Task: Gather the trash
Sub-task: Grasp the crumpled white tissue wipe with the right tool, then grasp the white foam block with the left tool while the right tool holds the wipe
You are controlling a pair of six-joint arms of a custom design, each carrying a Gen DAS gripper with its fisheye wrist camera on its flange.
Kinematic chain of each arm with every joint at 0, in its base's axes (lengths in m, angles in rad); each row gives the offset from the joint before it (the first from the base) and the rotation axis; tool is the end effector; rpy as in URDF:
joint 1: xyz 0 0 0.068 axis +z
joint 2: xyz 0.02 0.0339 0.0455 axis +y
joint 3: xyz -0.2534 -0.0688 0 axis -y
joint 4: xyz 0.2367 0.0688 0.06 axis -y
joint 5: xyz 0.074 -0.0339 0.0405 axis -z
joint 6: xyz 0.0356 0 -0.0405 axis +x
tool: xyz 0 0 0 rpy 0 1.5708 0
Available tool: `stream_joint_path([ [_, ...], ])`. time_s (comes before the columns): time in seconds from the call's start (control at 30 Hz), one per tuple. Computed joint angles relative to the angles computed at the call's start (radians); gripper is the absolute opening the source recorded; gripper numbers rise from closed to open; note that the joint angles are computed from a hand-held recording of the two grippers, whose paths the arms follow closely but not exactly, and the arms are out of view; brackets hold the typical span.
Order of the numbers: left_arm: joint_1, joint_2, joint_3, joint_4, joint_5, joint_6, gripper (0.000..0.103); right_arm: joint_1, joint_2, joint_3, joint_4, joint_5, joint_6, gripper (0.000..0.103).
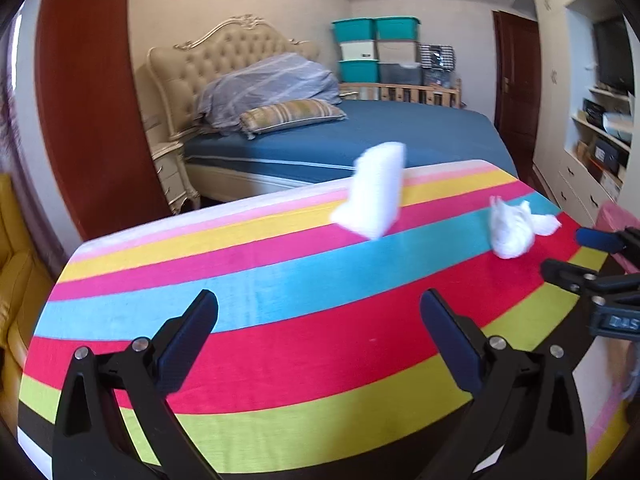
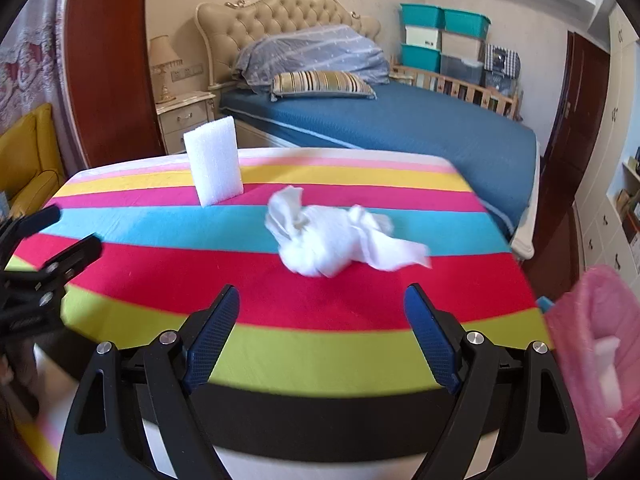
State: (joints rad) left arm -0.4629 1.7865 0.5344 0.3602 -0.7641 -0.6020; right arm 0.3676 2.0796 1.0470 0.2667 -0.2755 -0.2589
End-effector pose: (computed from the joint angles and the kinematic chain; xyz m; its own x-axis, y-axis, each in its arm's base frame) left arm 0.2508 -0.0976 0.0775 -0.5364 -0.1893 -0.8225 -0.4490 0.8892 0.0882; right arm 0.3645 0.1507 0.0873 -0.4899 -0.4527 -0.7450 -0.6768 0.7362 -0.0022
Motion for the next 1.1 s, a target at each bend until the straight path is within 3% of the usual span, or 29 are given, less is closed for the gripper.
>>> stream_joint_path([
  [0.17, 0.048, -0.049, -0.065, 0.044, 0.069, -0.039, 0.098, 0.068, 0.102, 0.161, -0.105, 0.082, 0.056, 0.073],
  [0.3, 0.038, -0.037, -0.038, 0.0, 0.073, -0.046, 0.098, 0.09, 0.158, 0.26, -0.154, 0.13, 0.096, 0.069],
  [0.37, 0.027, -0.029, -0.023, -0.03, 0.062, -0.052, 0.098, 0.101, 0.185, 0.306, -0.192, 0.159, 0.108, 0.046],
  [0.4, 0.025, -0.028, -0.019, -0.038, 0.066, -0.05, 0.098, 0.102, 0.186, 0.306, -0.192, 0.167, 0.112, 0.043],
  [0.73, 0.05, -0.013, -0.009, -0.026, 0.119, -0.05, 0.098, 0.059, 0.06, 0.074, -0.038, 0.112, 0.068, 0.038],
  [0.93, 0.086, 0.02, 0.023, -0.026, 0.208, -0.035, 0.098, 0.021, -0.002, -0.034, 0.035, 0.093, 0.057, 0.038],
  [1.1, 0.12, 0.065, 0.119, -0.09, 0.24, -0.016, 0.098, 0.035, -0.033, -0.09, 0.108, 0.122, 0.056, 0.038],
])
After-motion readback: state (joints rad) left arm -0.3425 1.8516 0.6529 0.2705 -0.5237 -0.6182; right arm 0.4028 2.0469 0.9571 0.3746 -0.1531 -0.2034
